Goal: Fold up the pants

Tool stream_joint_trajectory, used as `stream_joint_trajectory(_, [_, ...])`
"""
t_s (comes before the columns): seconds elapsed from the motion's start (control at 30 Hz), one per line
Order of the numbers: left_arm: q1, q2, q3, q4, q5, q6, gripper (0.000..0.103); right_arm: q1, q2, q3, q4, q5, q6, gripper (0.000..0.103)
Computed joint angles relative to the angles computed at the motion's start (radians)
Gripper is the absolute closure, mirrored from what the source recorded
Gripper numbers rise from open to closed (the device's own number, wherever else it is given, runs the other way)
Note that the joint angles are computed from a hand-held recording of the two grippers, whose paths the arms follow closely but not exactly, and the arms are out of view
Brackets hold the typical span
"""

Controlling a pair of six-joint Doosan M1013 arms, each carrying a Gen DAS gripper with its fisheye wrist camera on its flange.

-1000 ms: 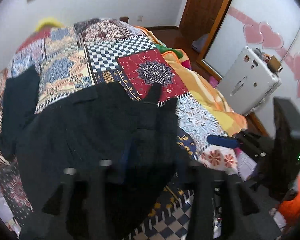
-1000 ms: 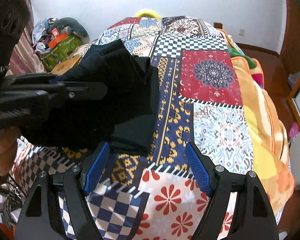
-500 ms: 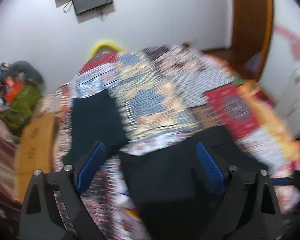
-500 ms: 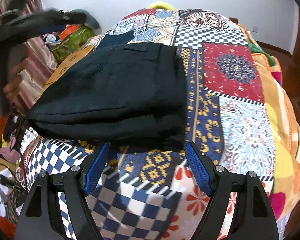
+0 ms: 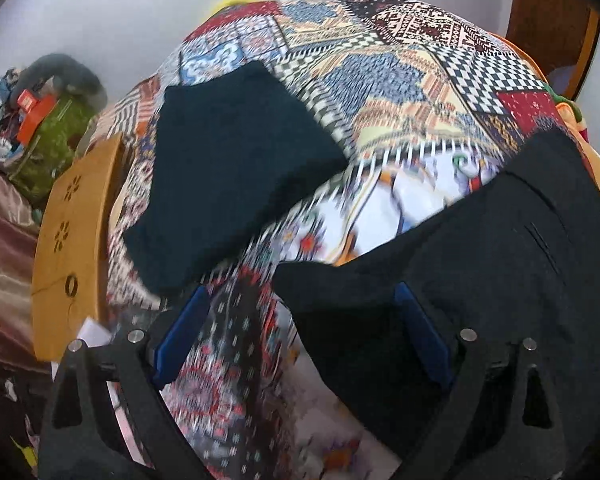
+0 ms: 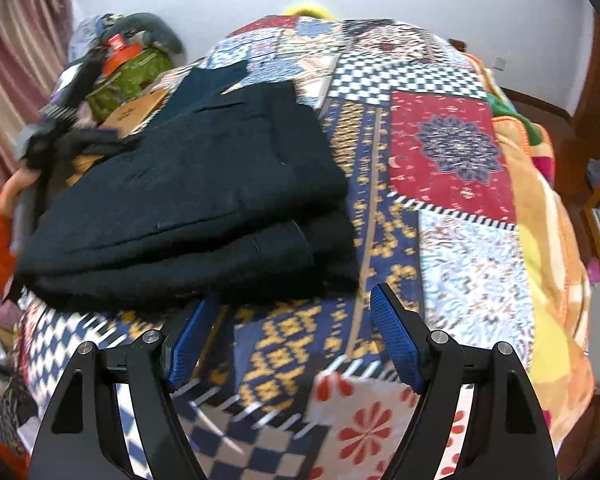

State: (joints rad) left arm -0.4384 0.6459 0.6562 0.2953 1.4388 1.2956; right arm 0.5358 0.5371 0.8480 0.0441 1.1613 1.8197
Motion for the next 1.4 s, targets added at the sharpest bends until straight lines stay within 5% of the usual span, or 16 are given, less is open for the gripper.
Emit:
stream_joint_trajectory(0.3, [-0.012, -0.196, 0.284, -0.077, -0.06, -0.077, 0.008, 0.0, -0.021, 0.023, -0.058, -0.031, 0.021, 0.027])
stream_joint_trajectory(0.5, [-0.046, -0.252, 0.354, -0.064, -0.1, -0.115, 0.01, 0.002, -0.033, 0.023, -0.095, -0.068, 0.02, 0.027])
stream_joint_trajectory(0.6, [-0.046, -0.243, 0.315, -0.086, -0.087, -0.095, 0.018, -0.001, -0.026, 0.005, -0.089, -0.069, 0.007, 0.027])
stream_joint_trajectory(0.8, [-0.026, -0.215, 0.211, -0.134, -0.158, -0.087, 0.018, -0.009, -0.008, -0.048, -0.047, -0.099, -0.03, 0.027])
stream_joint_trajectory(1.0, [0.0, -0.078, 0.006, -0.236, -0.071, 0.007, 0.025, -0.016, 0.055, -0.149, 0.037, -0.107, -0.059, 0.029])
stream_joint_trajectory(1.13, [0.007, 0.033, -0.15, -0.269, 0.056, 0.045, 0.05, -0.018, 0.125, -0.247, 0.091, -0.055, -0.111, 0.04])
stream_joint_trajectory(1.3, [0.023, 0.099, -0.241, -0.339, 0.109, 0.072, 0.052, -0.027, 0.253, -0.448, 0.146, 0.108, -0.127, 0.063])
stream_joint_trajectory(1.4, [0.021, 0.09, -0.211, -0.34, 0.076, 0.102, 0.054, -0.027, 0.336, -0.589, 0.12, 0.232, -0.117, 0.07])
